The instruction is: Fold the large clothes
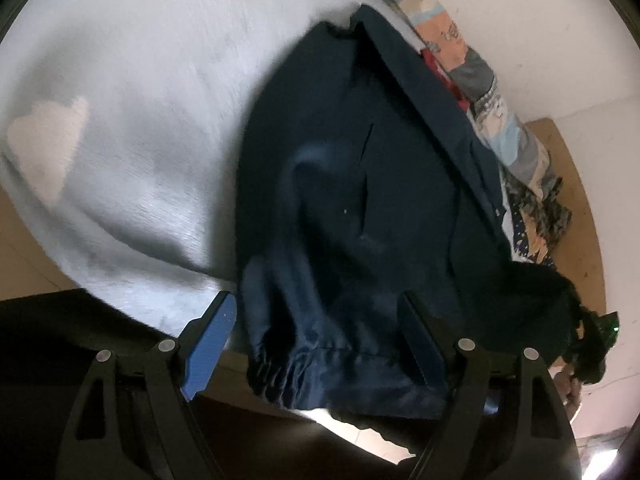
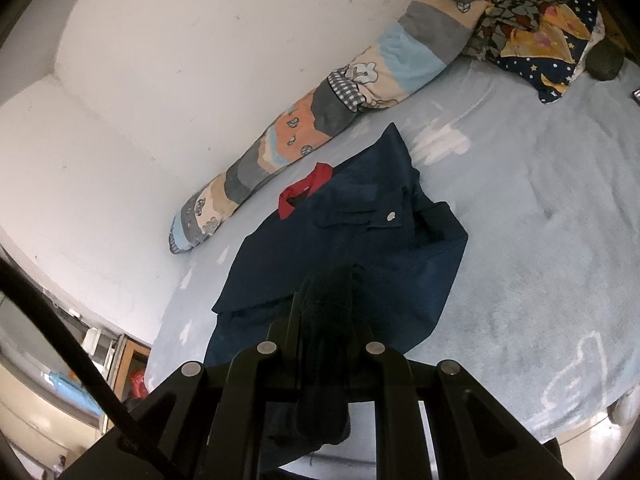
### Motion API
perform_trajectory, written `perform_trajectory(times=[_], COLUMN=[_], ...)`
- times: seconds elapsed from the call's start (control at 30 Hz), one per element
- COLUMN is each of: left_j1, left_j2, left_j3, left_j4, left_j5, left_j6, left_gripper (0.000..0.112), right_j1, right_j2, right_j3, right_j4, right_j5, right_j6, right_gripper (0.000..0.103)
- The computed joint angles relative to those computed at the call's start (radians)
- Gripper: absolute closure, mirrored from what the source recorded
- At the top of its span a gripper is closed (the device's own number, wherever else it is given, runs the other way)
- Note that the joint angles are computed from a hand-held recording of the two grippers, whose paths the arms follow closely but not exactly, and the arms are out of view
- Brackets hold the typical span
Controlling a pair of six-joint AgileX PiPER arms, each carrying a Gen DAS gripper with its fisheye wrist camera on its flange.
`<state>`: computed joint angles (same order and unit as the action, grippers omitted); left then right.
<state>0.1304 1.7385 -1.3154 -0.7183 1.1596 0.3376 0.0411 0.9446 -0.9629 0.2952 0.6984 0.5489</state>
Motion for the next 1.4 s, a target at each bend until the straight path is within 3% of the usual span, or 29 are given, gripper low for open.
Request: perform_trajectory(times=[0.1, 0.2, 0.23, 0.27, 0.3, 0.53, 0.8, 1.07, 1.23, 1.4], left_j1=[-0.035, -0.077, -0.071, -0.068, -0.056, -0.052, 0.025, -0.044, -0.073, -0.110], left_j2=[0.012, -0.037, -0.047, -0.061, -0.074, -0.182, -0.163, -0.042, 0.109, 0.269], left_j3=[0.044, 0.140, 0.154, 0.170, 0.181, 0.202, 0.039, -0.215, -0.428, -0.684], left_j4=[-0.022, -0.007, -0.021, -0.029, -0.036, -0.058, -0.157, -0.131, -0.086, -0.002], left_j5=[-0.049, -0.164, -0.178, -0.197, -0.205, -0.233, -0.127, -0.150, -0.136, -0.124], left_j6=[-0.003, -0.005, 0.006, 0.010, 0.017, 0.079, 0.100, -0.007, -0.127, -0.259], left_gripper=[0.031, 0.034, 0.043, 0.080, 0.107, 0.108, 0.109, 0.110, 0.110, 0.110], right_j1=[-0.010, -0.014, -0.017, -0.017, -0.017, -0.021, -0.043, -0.158, -0.281, -0.296], right_j2=[-0.003, -0.006, -0.009, -0.012, -0.014, -0.032, -0.030, 0.041, 0.143, 0.282], right_j3=[0.006, 0.008, 0.009, 0.011, 0.012, 0.023, 0.008, -0.033, -0.060, -0.153], right_j4=[0.020, 0.035, 0.041, 0.041, 0.040, 0.041, 0.103, 0.276, 0.443, 0.446], right_j5=[-0.004, -0.006, -0.007, -0.009, -0.010, -0.010, -0.001, 0.018, 0.031, 0.017], right_j6=[-0.018, -0.027, -0.033, -0.031, -0.027, -0.018, -0.079, -0.212, -0.326, -0.329], right_gripper=[0.089, 0.089, 0.089, 0.089, 0.089, 0.089, 0.089, 0.089, 0.089, 0.089])
